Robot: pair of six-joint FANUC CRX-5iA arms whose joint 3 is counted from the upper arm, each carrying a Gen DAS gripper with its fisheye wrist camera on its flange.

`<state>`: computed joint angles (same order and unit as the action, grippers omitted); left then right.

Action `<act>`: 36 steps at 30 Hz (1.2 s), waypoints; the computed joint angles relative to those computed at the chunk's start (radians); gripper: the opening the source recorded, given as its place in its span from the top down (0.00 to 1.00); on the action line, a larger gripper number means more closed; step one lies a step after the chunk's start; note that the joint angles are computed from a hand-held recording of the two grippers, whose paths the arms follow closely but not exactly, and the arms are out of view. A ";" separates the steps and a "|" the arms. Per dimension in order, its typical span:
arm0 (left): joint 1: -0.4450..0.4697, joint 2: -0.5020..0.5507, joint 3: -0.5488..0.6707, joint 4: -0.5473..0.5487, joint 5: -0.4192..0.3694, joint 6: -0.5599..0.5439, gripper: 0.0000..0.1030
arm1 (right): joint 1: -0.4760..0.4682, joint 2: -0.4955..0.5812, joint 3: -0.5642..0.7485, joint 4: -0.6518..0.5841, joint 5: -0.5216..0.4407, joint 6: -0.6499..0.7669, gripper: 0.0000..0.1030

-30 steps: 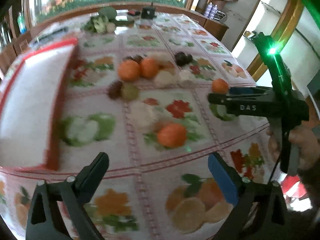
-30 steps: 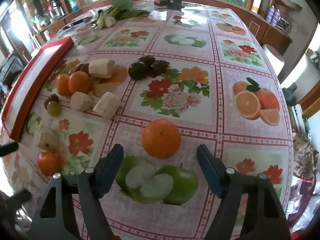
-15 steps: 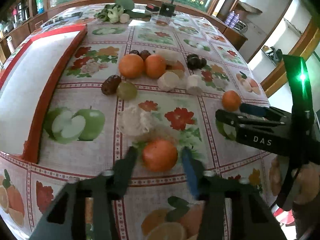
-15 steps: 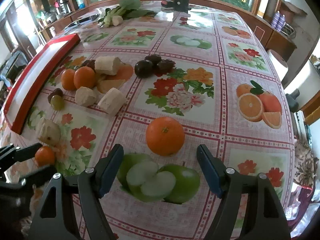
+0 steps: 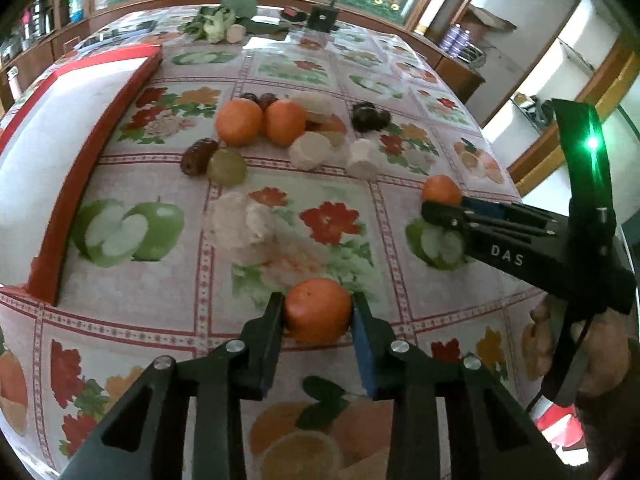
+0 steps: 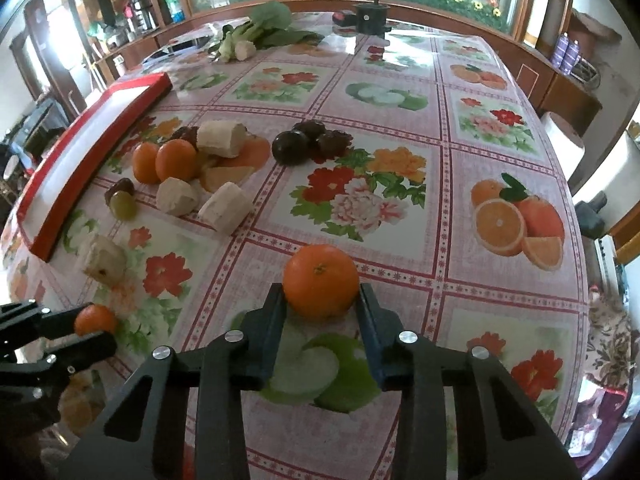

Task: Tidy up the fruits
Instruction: 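Carry both held oranges over the white red-rimmed tray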

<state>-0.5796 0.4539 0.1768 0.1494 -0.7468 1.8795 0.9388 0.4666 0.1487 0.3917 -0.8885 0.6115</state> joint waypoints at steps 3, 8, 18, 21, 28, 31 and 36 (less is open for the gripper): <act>-0.001 0.002 -0.003 0.018 0.006 -0.021 0.66 | 0.004 -0.019 -0.022 -0.012 0.017 -0.008 0.66; 0.008 -0.002 -0.023 0.057 0.022 -0.058 0.66 | 0.016 -0.056 -0.068 -0.023 0.040 -0.046 0.66; 0.017 -0.027 -0.062 0.096 0.050 -0.150 0.66 | 0.055 -0.044 -0.054 0.014 -0.007 -0.078 0.66; 0.020 -0.055 -0.092 0.098 0.080 -0.179 0.66 | 0.061 -0.035 -0.037 0.015 -0.017 -0.084 0.66; 0.052 -0.122 -0.178 0.132 0.129 -0.236 0.66 | 0.077 0.025 0.076 0.000 -0.062 -0.050 0.66; 0.068 -0.148 -0.211 0.143 0.151 -0.248 0.66 | 0.087 0.066 0.146 0.003 -0.081 -0.022 0.66; 0.106 -0.196 -0.279 0.182 0.184 -0.266 0.66 | 0.092 0.156 0.313 -0.046 -0.118 0.079 0.66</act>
